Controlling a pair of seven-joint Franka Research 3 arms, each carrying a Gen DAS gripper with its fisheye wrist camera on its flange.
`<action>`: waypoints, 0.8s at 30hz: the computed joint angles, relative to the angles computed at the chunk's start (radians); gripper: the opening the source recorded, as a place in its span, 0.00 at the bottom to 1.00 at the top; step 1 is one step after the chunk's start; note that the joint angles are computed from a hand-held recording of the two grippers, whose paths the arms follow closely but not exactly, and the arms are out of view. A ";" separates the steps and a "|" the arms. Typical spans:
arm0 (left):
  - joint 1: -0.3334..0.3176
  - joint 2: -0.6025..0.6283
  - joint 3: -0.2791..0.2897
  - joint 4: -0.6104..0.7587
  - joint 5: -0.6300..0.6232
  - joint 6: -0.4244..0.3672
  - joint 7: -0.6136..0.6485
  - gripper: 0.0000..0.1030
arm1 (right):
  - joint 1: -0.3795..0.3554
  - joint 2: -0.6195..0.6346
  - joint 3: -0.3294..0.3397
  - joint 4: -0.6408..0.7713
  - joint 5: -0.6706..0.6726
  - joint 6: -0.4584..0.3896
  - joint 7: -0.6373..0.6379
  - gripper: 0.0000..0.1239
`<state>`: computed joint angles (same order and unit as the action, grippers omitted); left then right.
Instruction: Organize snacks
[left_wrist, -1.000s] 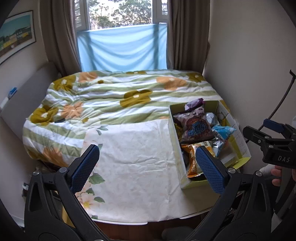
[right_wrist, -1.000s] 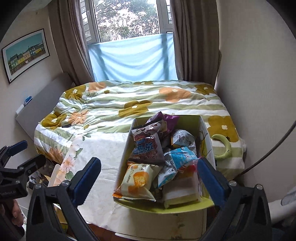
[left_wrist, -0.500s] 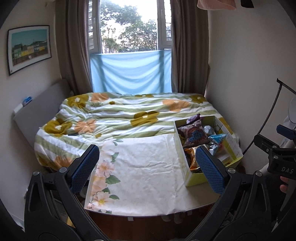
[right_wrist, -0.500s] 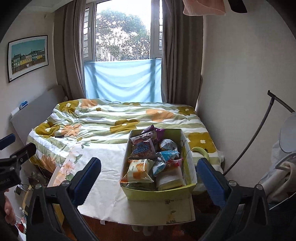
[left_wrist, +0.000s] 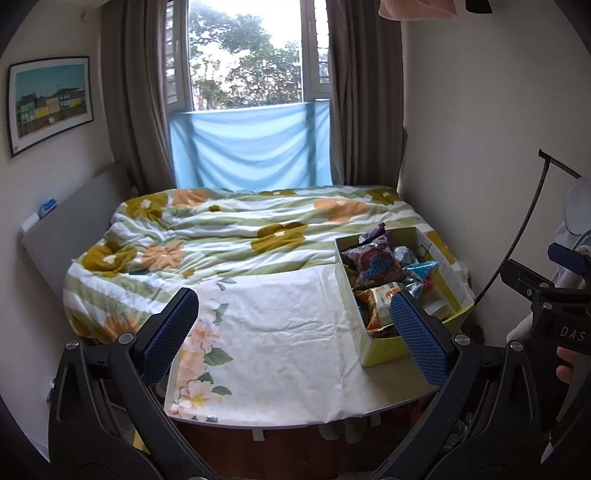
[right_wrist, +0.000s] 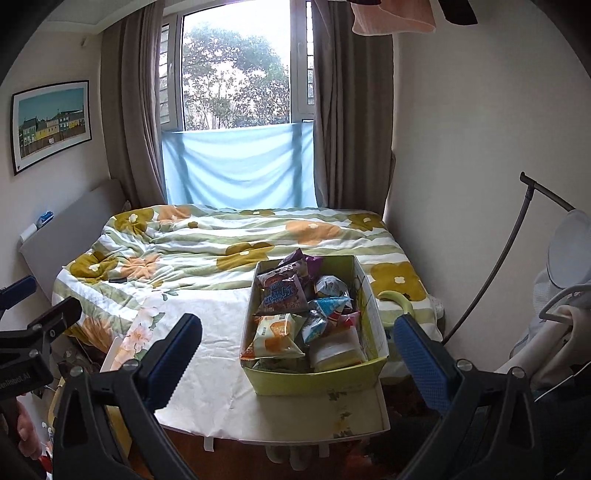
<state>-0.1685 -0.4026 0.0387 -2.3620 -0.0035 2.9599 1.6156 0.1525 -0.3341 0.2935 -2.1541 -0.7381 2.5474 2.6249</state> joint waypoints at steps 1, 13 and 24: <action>-0.001 0.001 0.000 0.000 -0.001 0.001 0.000 1.00 | 0.000 0.001 0.000 0.001 0.000 0.000 0.000 0.83; 0.000 0.000 0.000 -0.001 -0.001 0.001 0.002 1.00 | 0.001 0.003 -0.002 0.001 0.000 -0.001 0.003 0.83; 0.007 0.006 -0.006 0.005 0.002 -0.005 -0.002 1.00 | 0.005 0.020 -0.002 0.013 0.002 -0.004 0.009 0.83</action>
<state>-0.1616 -0.3970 0.0331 -2.3572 -0.0011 2.9552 1.6140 0.1570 -0.3139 0.2915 -2.1413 -0.7357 2.5430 2.6338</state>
